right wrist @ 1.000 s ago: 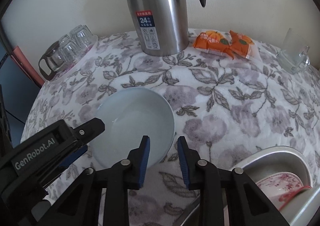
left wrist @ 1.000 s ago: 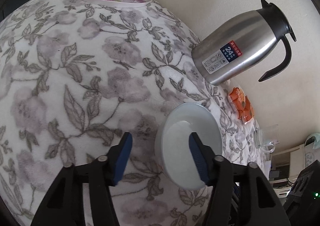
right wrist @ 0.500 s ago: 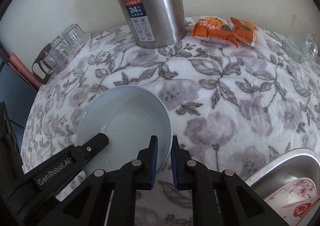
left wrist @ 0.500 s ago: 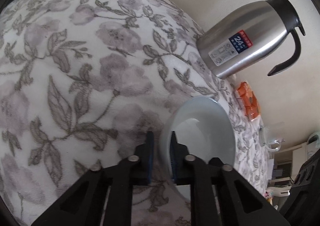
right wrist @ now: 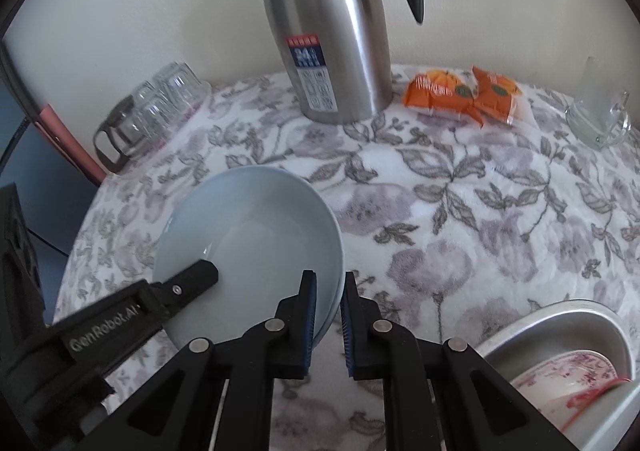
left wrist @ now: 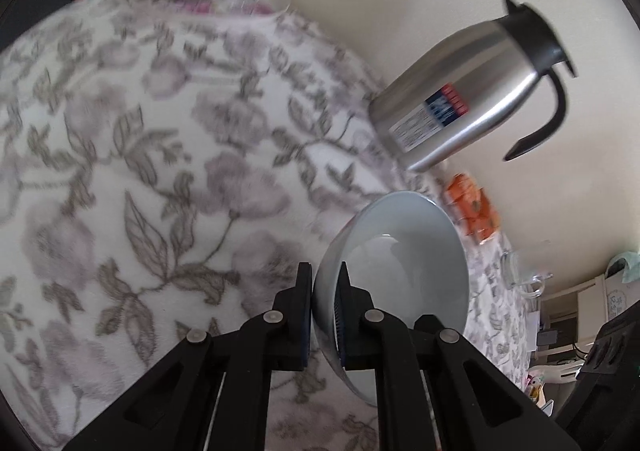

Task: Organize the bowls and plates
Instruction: 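Lift the pale blue-white bowl with both tools and carry it over the basin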

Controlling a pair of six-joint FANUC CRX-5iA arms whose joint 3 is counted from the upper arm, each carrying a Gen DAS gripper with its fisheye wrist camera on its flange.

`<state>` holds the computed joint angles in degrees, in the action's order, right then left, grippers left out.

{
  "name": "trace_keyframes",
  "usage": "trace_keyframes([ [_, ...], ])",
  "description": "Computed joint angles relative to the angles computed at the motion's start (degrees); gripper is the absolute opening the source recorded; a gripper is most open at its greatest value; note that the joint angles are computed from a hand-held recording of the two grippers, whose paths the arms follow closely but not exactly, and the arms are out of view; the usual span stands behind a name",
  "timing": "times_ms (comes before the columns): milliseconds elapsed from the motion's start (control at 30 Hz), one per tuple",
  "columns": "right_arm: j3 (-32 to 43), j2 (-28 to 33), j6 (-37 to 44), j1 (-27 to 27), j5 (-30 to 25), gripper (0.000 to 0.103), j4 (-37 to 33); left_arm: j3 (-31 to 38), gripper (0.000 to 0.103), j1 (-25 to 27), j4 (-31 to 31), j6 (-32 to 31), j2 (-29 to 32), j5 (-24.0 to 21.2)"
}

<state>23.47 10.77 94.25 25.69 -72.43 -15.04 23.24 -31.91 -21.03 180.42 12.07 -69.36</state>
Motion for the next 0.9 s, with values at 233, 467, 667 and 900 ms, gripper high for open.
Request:
trace_keyframes([
  [233, 1.3, -3.4, 0.8, -1.1, -0.8, 0.013, -1.4, 7.4, 0.01, -3.6, -5.0, -0.5, 0.7, -6.3],
  [467, 2.1, -6.3, 1.2, -4.1, -2.2, 0.013, -4.1, 14.3, 0.01, -7.6, -8.9, -1.3, 2.6, -10.8],
  [667, 2.4, -8.5, 2.7, -7.5, -2.6, 0.013, -7.0, 20.1, 0.01, -9.9, -10.7, -4.0, 5.0, -12.9],
  [900, 2.5, -10.1, 3.0, -11.8, -3.0, 0.013, -10.0, 30.1, 0.01, -12.7, -12.9, -9.6, 10.1, -17.7],
])
